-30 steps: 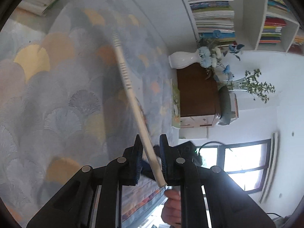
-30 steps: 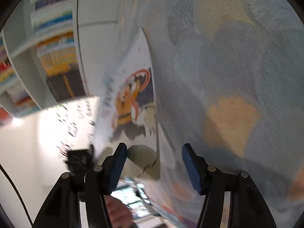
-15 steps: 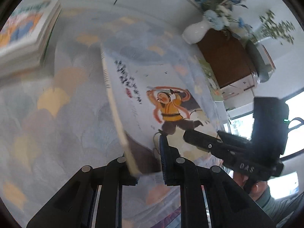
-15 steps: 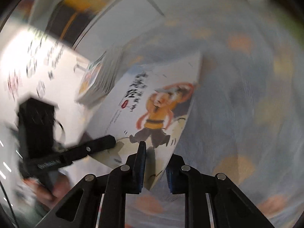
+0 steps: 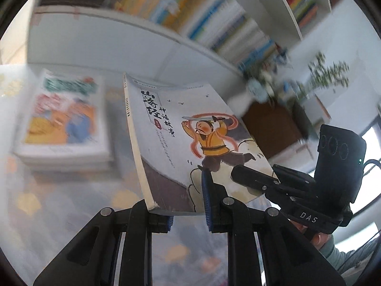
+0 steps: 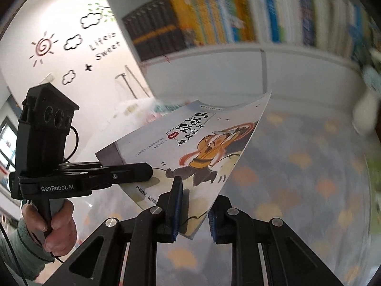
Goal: Organize books
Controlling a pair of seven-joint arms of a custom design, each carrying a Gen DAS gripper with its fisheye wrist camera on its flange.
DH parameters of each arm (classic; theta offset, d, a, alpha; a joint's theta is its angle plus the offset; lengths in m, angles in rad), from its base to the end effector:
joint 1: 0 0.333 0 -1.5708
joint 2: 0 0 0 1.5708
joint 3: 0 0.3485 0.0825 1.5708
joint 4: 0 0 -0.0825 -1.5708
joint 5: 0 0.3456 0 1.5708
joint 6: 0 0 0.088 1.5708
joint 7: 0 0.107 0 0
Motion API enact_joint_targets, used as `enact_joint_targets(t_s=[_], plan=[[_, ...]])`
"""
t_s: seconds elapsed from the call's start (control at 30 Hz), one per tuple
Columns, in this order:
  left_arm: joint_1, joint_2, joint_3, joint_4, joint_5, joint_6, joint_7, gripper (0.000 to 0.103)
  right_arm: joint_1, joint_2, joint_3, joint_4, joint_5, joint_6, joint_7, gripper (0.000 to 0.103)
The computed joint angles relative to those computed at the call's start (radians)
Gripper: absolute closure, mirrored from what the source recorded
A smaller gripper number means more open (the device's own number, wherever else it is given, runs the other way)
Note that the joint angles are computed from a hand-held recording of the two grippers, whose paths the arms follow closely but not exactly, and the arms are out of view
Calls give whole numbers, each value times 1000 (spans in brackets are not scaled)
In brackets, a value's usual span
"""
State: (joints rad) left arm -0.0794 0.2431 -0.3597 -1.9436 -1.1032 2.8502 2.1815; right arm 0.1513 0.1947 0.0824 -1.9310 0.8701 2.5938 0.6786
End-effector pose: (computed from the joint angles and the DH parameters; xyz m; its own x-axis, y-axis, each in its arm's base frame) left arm 0.5794 -0.1997 0.4696 -0.2141 -0.7981 0.5632 -0.8253 -0.1606 -0.5414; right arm 0.5963 0.1232 0.4855 0.5182 -0.8110 -0.2715 -0.7333 -0.2579 -0.6291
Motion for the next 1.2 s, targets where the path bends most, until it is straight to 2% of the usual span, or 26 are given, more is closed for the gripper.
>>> enact_joint_targets(t_s=[0.13,0.23,0.37,0.57,0.67,0.73,0.9,1.07,1.13,1.17,1.2], plan=[[49,20,43,8,21,6,-17,86,34,142,29,182,-54,-44,61,85],[89,64,53,37,47,17,-47,86,52,281,50,351,-115,-107,130,85],[144,142,43,87,92,13,-104,86,60,441,73,547,-170,-177,229,85],[225,211,-8,101,128,1,-170,86,50,644,88,824,-248,-343,389,84],[257,222,-30,86,135,6,-194,86,53,667,87,845,-280,-360,411,84],[297,226,-74,79,83,18,-154,85,62,699,85,891,-305,-382,434,84],[260,193,-32,42,170,70,-241,85,67,732,92,949,-331,-409,465,84],[324,171,-91,0,138,105,-219,83,75,722,87,938,-353,-409,474,83],[315,154,-78,-19,152,120,-241,83,79,725,84,949,-361,-422,487,82],[295,143,-55,-29,188,124,-275,83,83,736,81,971,-368,-438,504,82],[253,130,-5,-44,263,127,-346,83,83,748,79,995,-373,-458,521,81]])
